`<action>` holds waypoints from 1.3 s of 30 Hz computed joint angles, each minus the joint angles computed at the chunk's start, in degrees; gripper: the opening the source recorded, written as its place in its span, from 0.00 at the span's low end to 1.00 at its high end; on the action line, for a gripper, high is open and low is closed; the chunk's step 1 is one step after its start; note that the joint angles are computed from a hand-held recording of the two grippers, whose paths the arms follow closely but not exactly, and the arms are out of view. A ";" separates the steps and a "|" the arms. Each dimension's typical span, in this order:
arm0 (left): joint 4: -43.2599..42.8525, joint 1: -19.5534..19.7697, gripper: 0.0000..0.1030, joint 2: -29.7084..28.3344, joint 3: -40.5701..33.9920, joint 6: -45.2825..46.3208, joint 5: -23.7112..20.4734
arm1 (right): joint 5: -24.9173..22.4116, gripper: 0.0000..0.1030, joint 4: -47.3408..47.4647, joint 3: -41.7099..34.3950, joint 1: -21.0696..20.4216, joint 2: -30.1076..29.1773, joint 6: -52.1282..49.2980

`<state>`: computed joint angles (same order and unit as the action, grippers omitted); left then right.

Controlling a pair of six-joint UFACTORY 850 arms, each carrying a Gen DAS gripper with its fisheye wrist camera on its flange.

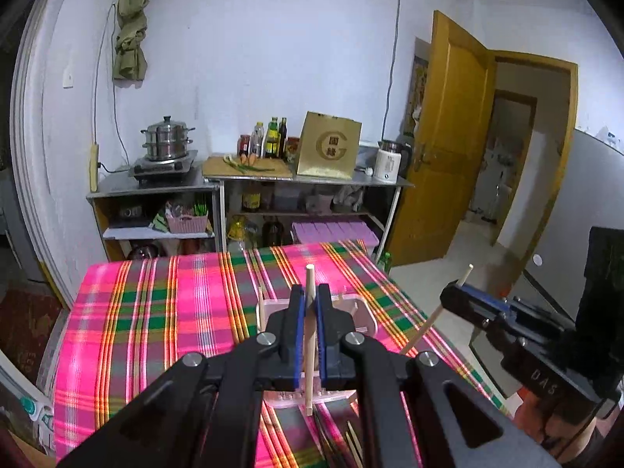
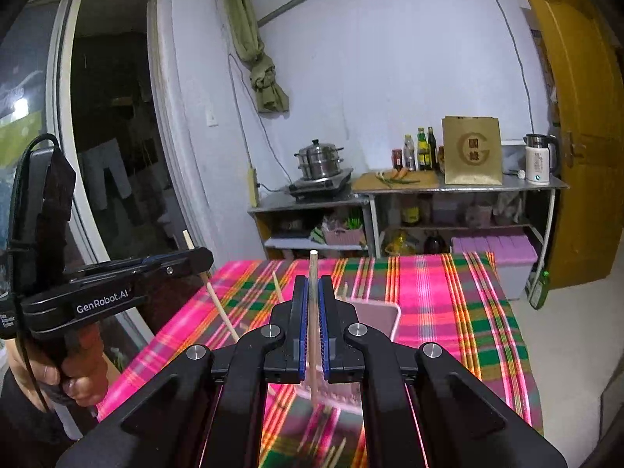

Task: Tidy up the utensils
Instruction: 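Lift the held chopsticks with both tools and carry them over the pink basket, then lower the chopsticks into the basket and open both tools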

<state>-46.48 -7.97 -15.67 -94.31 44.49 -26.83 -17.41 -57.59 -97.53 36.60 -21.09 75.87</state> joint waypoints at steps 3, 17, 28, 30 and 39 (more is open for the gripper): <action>0.33 -0.12 0.06 -1.50 -2.26 -0.31 0.30 | 0.10 0.05 0.77 -2.83 -0.39 -1.82 -0.75; -3.22 0.43 0.06 -7.82 -7.49 1.94 1.12 | 1.34 0.05 3.70 -9.99 -2.07 -8.41 -3.12; -2.22 0.87 0.06 -10.85 -7.14 -0.61 0.02 | 0.93 0.05 13.85 -11.69 -2.64 -12.03 -12.03; -1.08 0.81 0.06 -11.29 -7.16 -1.68 -0.12 | 0.73 0.05 15.92 -11.78 -2.74 -12.45 -13.80; -2.38 1.00 0.14 -10.55 -5.10 0.07 -0.07 | 0.00 0.06 18.61 -11.52 -2.82 -12.37 -17.06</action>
<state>-48.86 -6.97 -26.22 -99.40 44.55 -26.90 -17.41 -38.97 -109.05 33.78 -33.46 58.81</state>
